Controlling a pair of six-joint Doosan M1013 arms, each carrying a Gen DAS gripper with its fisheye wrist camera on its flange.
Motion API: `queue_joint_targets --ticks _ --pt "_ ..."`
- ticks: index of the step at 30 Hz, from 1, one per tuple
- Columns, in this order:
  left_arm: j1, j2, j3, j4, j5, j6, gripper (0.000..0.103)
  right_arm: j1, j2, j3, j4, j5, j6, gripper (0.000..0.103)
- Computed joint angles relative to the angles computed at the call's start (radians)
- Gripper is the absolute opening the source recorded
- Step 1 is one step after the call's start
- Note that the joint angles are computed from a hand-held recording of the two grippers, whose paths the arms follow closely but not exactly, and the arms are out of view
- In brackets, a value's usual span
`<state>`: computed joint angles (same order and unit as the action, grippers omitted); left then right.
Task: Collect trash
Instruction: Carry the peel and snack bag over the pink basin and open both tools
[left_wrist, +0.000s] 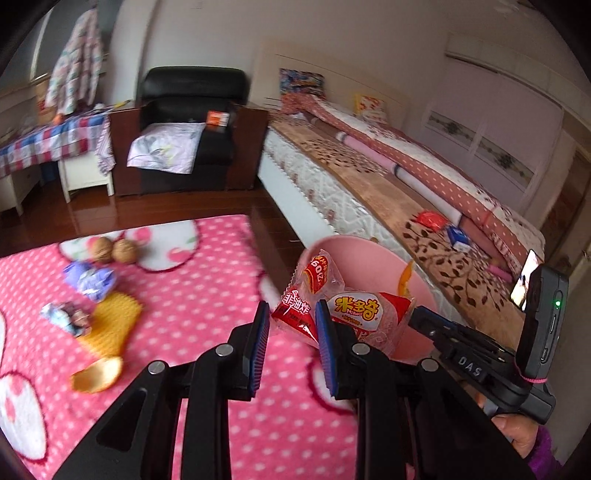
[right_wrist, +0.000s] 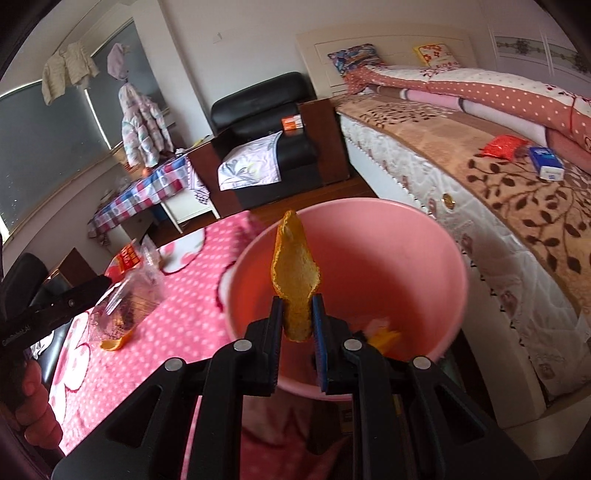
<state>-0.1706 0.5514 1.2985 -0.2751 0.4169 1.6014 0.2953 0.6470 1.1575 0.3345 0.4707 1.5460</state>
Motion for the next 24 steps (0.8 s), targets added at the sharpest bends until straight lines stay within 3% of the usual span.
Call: queue_joint_targets --ticks 12,24 --pt "-0.043 0.112 -0.148 0.013 0.106 0.028 0.025 -0.030 0.016 -0.001 0.011 0.004 0.013 0.016" --pt "-0.051 0.135 -0.168 0.028 0.111 0.014 0.032 -0.035 0.025 -0.009 -0.006 0.016 0.047 0.016"
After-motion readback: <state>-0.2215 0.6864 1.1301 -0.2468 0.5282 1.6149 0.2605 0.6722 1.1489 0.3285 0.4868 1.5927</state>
